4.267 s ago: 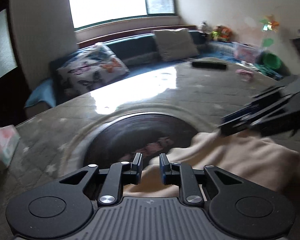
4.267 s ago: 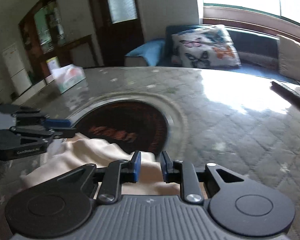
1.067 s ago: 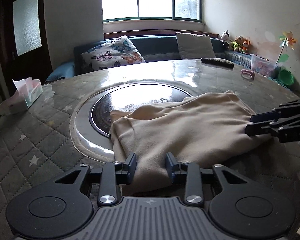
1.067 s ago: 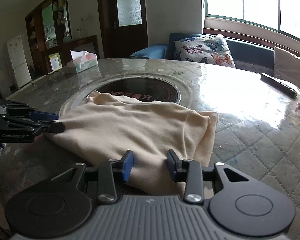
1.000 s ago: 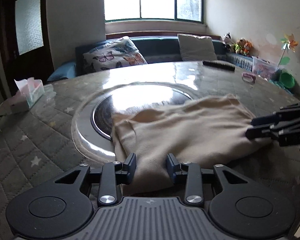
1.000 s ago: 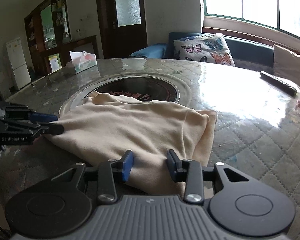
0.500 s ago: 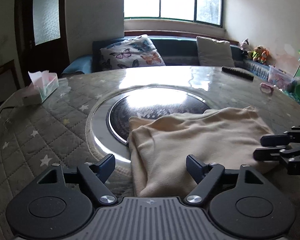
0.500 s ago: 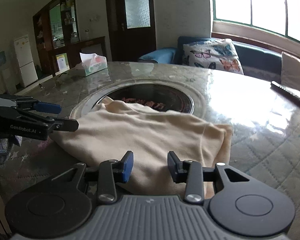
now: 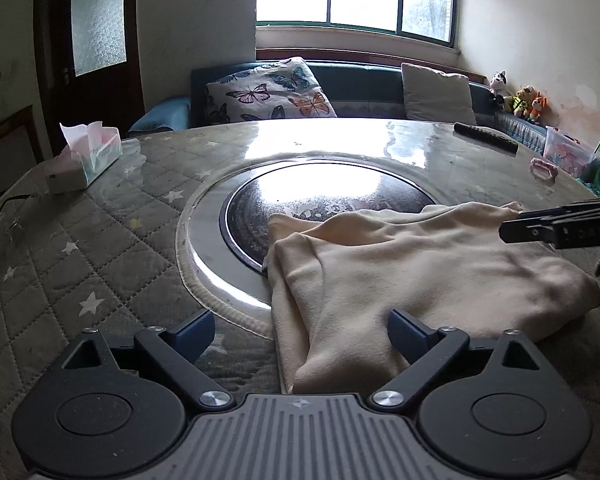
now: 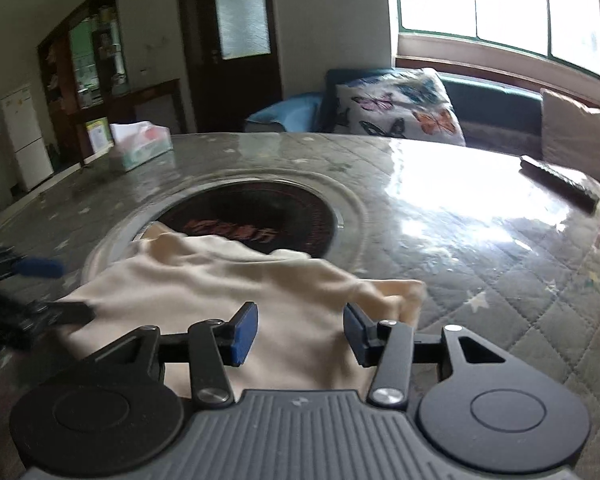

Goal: Fold clothes
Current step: 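Press the folded shirt flat with both open grippers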

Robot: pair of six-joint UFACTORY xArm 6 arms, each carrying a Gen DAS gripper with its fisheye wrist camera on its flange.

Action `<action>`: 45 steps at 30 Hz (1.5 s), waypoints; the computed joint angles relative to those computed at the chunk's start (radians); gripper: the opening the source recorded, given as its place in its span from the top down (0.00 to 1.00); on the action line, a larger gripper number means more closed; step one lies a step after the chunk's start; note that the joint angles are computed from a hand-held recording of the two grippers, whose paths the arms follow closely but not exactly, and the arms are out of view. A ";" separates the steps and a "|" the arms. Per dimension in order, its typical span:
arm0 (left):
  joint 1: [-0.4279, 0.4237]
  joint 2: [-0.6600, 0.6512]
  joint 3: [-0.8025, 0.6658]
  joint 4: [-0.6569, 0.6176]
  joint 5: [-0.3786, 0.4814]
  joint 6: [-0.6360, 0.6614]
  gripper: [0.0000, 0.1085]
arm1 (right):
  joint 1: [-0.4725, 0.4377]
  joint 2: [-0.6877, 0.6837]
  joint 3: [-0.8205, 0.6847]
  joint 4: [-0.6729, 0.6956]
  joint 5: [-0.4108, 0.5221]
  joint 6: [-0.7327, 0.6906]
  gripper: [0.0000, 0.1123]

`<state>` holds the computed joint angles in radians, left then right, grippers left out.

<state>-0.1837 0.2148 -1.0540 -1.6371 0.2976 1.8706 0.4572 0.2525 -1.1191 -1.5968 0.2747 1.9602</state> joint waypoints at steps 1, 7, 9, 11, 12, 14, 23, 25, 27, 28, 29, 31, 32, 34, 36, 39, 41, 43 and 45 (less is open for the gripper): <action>0.001 0.001 0.000 0.003 0.002 -0.003 0.12 | -0.012 0.009 -0.005 0.004 -0.010 0.004 0.57; 0.003 0.000 0.001 0.015 0.007 -0.017 0.10 | -0.039 0.028 -0.010 -0.007 -0.023 0.045 0.57; 0.007 -0.007 0.003 0.010 0.012 -0.014 0.07 | -0.029 0.020 -0.006 0.016 -0.002 0.025 0.57; 0.014 -0.013 0.004 0.004 0.023 -0.011 0.05 | -0.019 0.013 -0.011 0.000 0.006 0.028 0.57; 0.017 -0.017 0.005 -0.005 0.025 -0.004 0.05 | -0.014 0.012 -0.015 -0.007 0.009 0.025 0.57; 0.022 -0.020 0.005 -0.020 0.022 0.005 0.05 | -0.001 0.020 -0.031 -0.009 0.019 0.000 0.56; 0.043 -0.006 -0.002 -0.004 -0.003 -0.036 0.05 | 0.052 0.031 -0.048 0.070 0.057 -0.140 0.52; 0.038 -0.001 -0.002 -0.008 -0.014 -0.024 0.05 | 0.067 0.032 -0.058 0.077 0.053 -0.171 0.52; 0.036 0.004 -0.003 -0.021 -0.022 -0.006 0.05 | 0.080 0.043 -0.077 0.091 0.042 -0.207 0.52; 0.039 0.004 -0.002 -0.012 -0.017 -0.017 0.05 | 0.087 0.051 -0.089 0.097 0.041 -0.225 0.52; 0.044 0.002 0.000 -0.001 -0.009 -0.032 0.05 | 0.094 0.059 -0.101 0.109 0.038 -0.248 0.52; 0.055 -0.007 0.004 0.011 0.012 -0.047 0.05 | 0.108 0.077 -0.127 0.138 0.040 -0.300 0.51; 0.062 -0.012 0.006 0.013 0.022 -0.051 0.05 | 0.115 0.088 -0.142 0.152 0.044 -0.326 0.51; 0.073 -0.017 0.007 0.019 0.037 -0.061 0.05 | 0.128 0.112 -0.174 0.177 0.054 -0.371 0.51; 0.080 -0.020 0.007 0.021 0.044 -0.066 0.05 | 0.138 0.137 -0.204 0.202 0.062 -0.405 0.51; 0.093 -0.021 0.006 0.023 0.056 -0.077 0.05 | 0.151 0.184 -0.254 0.245 0.069 -0.455 0.51; 0.099 -0.021 0.004 0.023 0.062 -0.083 0.05 | 0.161 0.218 -0.286 0.285 0.078 -0.507 0.51; 0.106 -0.022 0.003 0.016 0.071 -0.081 0.05 | 0.171 0.243 -0.312 0.325 0.092 -0.561 0.51; 0.115 -0.021 0.000 0.012 0.082 -0.085 0.05 | 0.172 0.254 -0.325 0.332 0.092 -0.573 0.51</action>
<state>-0.0692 0.1938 -1.0537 -1.6247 0.3800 1.7858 0.6292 0.5065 -1.4441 -1.2644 0.3662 1.3872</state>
